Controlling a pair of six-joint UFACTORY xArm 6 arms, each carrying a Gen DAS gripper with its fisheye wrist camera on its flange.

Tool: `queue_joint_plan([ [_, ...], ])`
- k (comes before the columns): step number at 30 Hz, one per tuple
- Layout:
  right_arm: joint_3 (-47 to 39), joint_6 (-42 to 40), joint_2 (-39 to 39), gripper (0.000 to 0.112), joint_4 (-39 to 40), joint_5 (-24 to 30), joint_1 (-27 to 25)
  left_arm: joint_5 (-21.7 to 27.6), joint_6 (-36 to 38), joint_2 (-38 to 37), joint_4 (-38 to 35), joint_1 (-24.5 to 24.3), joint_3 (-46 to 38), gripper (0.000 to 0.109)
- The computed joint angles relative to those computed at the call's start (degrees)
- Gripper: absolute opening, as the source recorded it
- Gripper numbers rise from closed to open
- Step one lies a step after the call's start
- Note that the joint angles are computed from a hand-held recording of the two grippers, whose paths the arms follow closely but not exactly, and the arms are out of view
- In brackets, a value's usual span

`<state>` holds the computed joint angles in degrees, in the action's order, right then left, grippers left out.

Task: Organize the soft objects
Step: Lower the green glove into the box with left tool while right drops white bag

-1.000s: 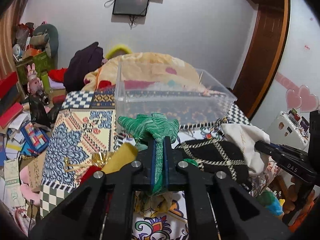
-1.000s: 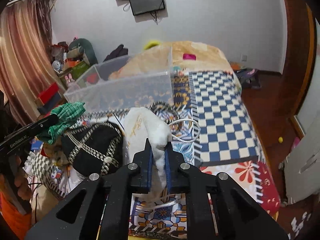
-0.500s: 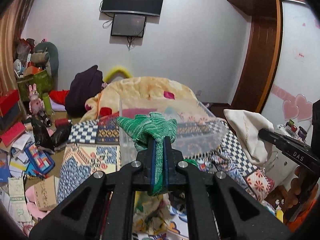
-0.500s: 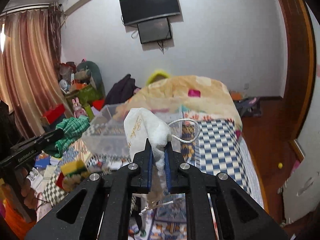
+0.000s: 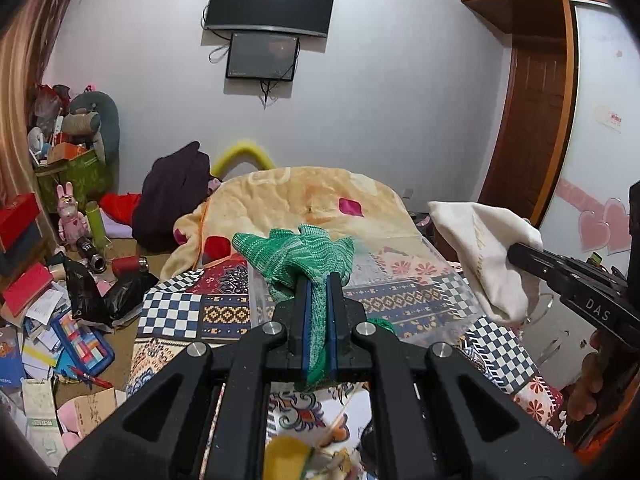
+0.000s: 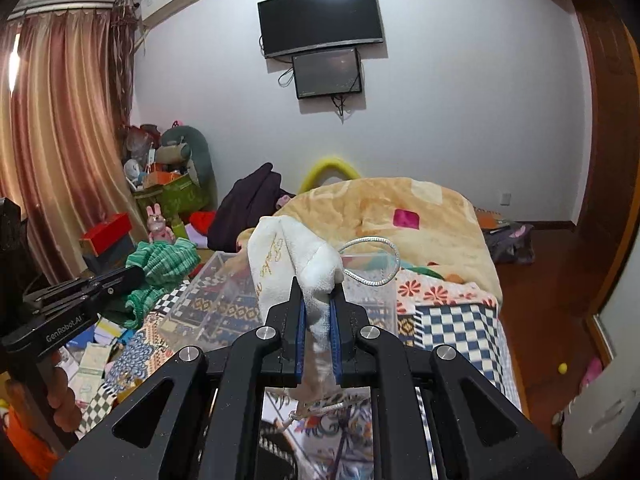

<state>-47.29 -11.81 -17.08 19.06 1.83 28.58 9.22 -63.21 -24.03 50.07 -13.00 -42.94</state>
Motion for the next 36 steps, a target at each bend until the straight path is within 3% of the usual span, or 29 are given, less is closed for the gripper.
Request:
queue_joint_plan([
  [3,-2.08,2.57,2.35,0.009,-3.56,1.15,-0.14,-0.96,10.61,3.26,-11.02,-0.18,-1.3,0.006],
  [12,-7.96,8.92,9.77,0.01,-12.54,6.1,-0.93,3.11,21.99,11.58,-21.1,-1.45,-7.5,0.006],
  [18,-12.04,9.27,13.56,0.01,-14.22,11.47,-1.21,6.55,31.11,16.67,-31.5,-2.21,-11.32,0.006],
  [24,-14.3,9.32,15.29,0.011,-15.8,15.49,-1.14,10.87,31.28,19.44,-30.89,-2.74,-13.83,0.006],
  [29,-15.35,10.59,15.63,0.011,-18.0,17.97,-1.0,12.41,35.51,19.87,-36.2,-2.87,-14.39,0.009],
  [33,-15.77,6.62,15.21,0.026,-13.13,19.99,-0.93,12.49,35.99,18.87,-36.5,-2.84,-13.62,0.01],
  [36,-15.58,3.95,14.32,0.028,-10.2,21.3,-0.75,11.92,35.99,17.09,-36.36,-2.95,-12.17,0.014],
])
